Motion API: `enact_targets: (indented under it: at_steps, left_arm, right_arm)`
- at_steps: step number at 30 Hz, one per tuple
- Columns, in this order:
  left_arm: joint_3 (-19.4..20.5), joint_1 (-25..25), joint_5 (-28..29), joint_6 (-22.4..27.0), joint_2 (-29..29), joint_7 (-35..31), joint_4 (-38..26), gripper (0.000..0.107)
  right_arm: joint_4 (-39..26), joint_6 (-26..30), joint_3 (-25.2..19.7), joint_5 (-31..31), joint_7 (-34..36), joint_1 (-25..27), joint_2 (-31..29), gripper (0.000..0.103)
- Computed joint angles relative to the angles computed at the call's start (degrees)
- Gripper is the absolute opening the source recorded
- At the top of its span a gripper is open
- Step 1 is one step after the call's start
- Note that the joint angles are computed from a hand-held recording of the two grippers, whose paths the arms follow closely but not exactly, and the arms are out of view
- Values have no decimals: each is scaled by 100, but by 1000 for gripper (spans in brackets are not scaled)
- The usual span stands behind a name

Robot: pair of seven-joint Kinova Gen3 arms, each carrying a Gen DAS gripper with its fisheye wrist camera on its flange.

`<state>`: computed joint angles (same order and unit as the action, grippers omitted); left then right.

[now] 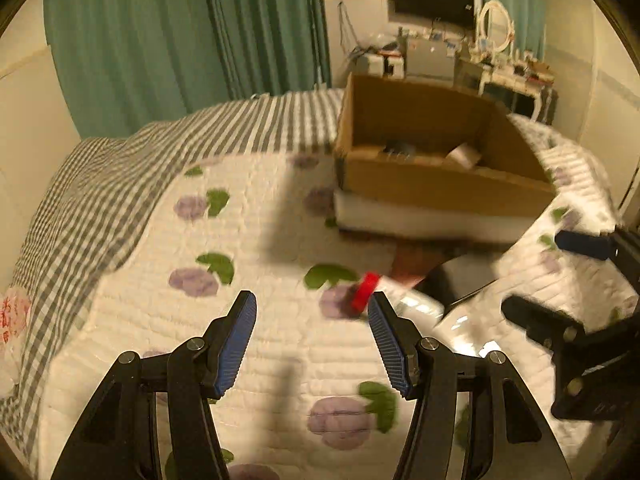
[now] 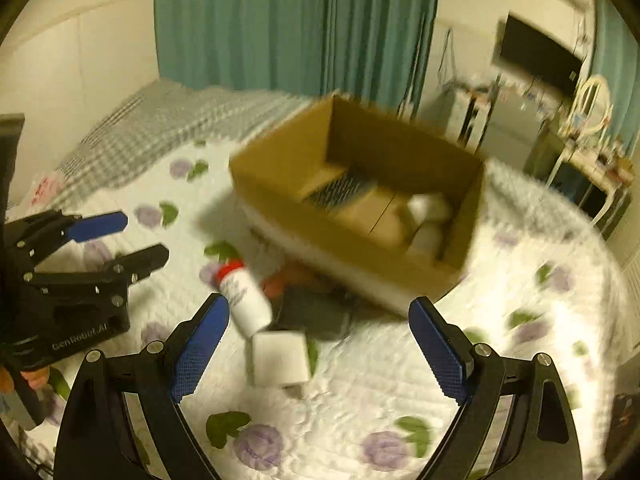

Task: Organize rigid objects
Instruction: 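Grasp the second white charger with the right gripper while the left grasps the black power bank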

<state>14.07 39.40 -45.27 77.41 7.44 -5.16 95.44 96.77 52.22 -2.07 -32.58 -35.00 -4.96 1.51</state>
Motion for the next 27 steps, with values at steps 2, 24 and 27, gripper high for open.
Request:
enact_targets:
  at_steps: [2,24,27]
  left_arm:
    - [-46,-105,161,-210,-33,-26,174,61]
    - [-124,13,243,-505,357,-523,-145,61]
    - [-171,31,257,-758,560,-913,-402,61]
  right_arm:
    - [95,-39,-48,141,-55,-54,192,92]
    - [2,208,-210,555,-396,245,745,50]
    - [-47,-15,-85,478,-454,405,616,50]
